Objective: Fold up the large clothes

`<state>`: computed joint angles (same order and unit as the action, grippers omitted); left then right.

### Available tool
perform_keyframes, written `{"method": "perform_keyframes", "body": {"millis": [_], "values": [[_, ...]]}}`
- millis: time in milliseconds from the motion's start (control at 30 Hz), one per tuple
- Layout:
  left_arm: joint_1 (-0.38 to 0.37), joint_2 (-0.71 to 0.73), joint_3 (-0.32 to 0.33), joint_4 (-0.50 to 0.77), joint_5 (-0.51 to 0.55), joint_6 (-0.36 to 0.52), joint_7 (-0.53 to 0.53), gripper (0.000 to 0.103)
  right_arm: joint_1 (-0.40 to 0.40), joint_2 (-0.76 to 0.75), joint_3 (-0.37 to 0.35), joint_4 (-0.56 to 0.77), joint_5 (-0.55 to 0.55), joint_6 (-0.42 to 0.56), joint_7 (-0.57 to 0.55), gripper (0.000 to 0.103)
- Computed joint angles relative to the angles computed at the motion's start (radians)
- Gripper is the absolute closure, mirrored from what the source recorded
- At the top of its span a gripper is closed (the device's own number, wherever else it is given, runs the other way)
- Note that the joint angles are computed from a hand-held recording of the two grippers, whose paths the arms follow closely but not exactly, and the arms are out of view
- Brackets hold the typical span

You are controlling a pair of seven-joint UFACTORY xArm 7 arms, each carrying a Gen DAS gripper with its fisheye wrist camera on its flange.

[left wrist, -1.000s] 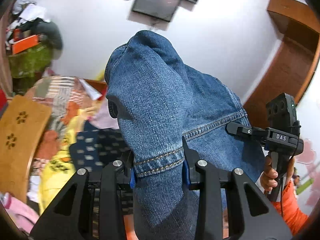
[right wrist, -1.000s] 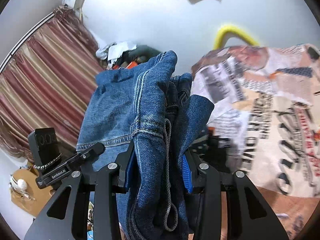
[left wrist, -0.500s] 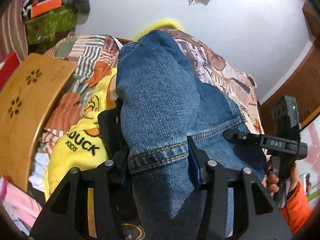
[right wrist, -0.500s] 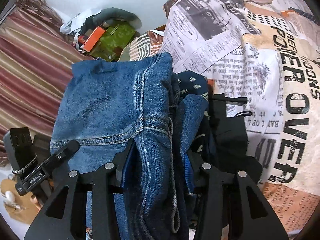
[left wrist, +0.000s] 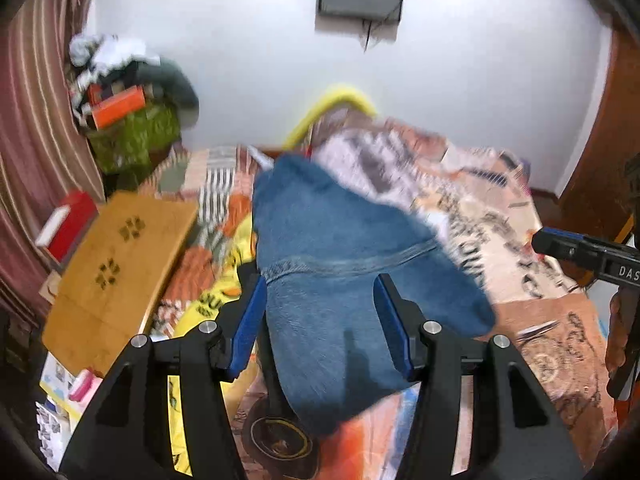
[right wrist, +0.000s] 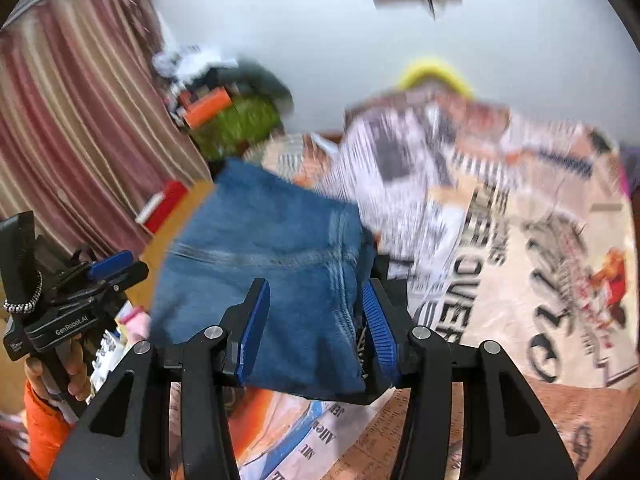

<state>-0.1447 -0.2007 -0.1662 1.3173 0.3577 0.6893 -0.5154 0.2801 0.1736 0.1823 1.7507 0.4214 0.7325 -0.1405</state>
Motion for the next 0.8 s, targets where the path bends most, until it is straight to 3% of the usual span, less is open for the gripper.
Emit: {"method": "perform_keyframes", "body": {"millis": [200, 367, 533, 700, 767, 800], "values": [[0.031, -0.19, -0.109, -0.048, 0.142, -0.022, -0.146, 0.048, 0.018, -0.22, -0.002, -0.18, 0.11, -0.175, -0.11, 0.057], [0.1, -0.344, -0.22, -0.081, 0.219, -0.045, -0.248, 0.048, 0.106, -0.41, -0.032, -0.351, 0.161, -0.359, -0.204, 0.057], [0.19, -0.501, -0.314, -0.147, 0.238, -0.086, -0.318, 0.041, 0.19, -0.538, -0.045, -0.496, 0.139, -0.522, -0.209, 0.057], [0.244, -0.635, -0.377, -0.219, 0.197, -0.111, -0.351, 0.029, 0.211, -0.613, -0.023, -0.598, 0.057, -0.602, -0.131, 0.055], [0.267, -0.679, -0.396, -0.243, 0.172, -0.109, -0.366, 0.017, 0.173, -0.626, 0.007, -0.623, 0.003, -0.618, -0.078, 0.048], [0.281, -0.7, -0.403, -0.252, 0.161, -0.108, -0.37, 0.009, 0.135, -0.638, 0.037, -0.637, -0.032, -0.626, -0.041, 0.04]]}}
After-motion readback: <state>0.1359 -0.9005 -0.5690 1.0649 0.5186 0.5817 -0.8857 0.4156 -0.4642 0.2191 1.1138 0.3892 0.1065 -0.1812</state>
